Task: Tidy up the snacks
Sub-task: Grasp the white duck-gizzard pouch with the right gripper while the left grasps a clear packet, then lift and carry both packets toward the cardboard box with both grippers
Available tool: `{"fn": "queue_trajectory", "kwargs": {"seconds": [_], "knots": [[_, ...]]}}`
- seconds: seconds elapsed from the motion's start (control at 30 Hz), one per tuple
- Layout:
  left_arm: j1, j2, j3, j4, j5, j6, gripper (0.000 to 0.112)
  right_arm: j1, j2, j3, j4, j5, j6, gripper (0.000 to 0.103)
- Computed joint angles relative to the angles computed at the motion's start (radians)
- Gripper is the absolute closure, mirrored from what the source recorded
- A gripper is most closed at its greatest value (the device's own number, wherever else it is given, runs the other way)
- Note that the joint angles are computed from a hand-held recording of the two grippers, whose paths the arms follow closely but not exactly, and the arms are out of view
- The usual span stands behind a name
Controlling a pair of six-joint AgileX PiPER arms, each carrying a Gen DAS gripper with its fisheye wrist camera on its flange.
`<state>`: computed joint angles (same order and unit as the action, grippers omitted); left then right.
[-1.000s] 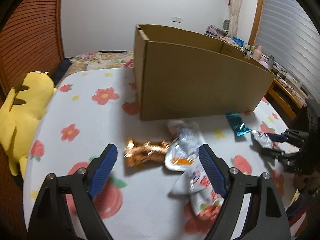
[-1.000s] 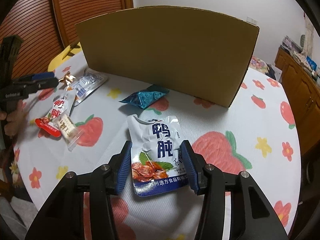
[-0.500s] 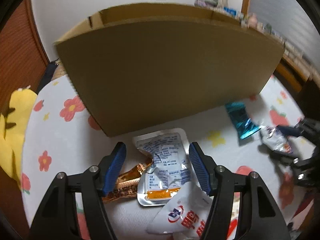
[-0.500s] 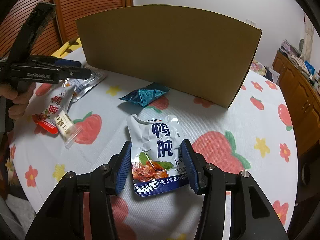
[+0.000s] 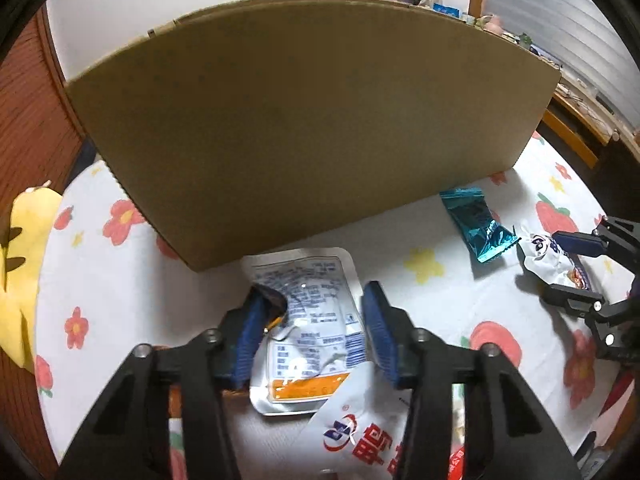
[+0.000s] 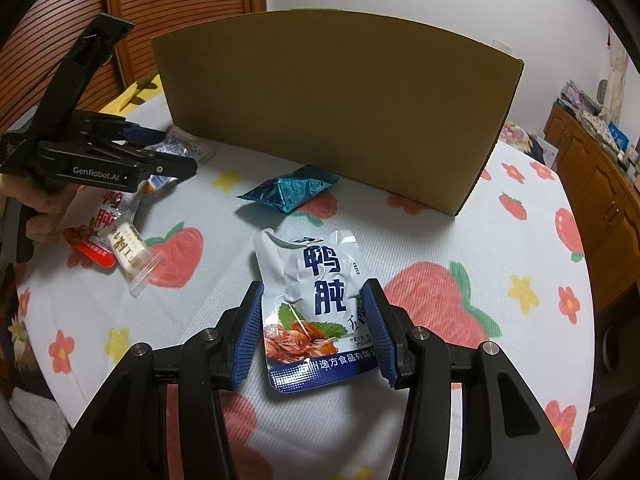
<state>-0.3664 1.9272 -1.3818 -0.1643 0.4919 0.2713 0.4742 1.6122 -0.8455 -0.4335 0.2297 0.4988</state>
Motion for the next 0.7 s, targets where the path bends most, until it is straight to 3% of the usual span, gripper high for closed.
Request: {"fn": "queue_trajectory", "kwargs": {"seconds": [0.03,0.13,0.27,0.5,0.63,0.7], "knots": [[0.006,-0.013,0.017,-0.007,-0.017,0.014,0.079,0.000,-0.001,0.000,0.001,0.001,-0.001,0.053],[0.032,-0.034,0.044,-0.131,-0.033,0.122,0.082,0.001,0.000,0.000,-0.002,0.000,0.003,0.053],[0.032,-0.064,0.098,-0.142,-0.091,0.145,0.083,0.001,0.000,0.000,-0.003,0.000,0.004,0.053],[0.044,-0.169,0.217,-0.311,-0.180,0.312,0.090,-0.001,-0.014,0.013,-0.027,-0.015,0.025,0.055],[0.028,-0.185,0.232,-0.304,-0.218,0.311,0.091,-0.007,-0.036,0.033,-0.027,-0.039,0.035,0.059],[0.024,-0.179,0.227,-0.288,-0.220,0.293,0.091,-0.013,-0.054,0.046,0.008,-0.060,0.002,0.067]]}}
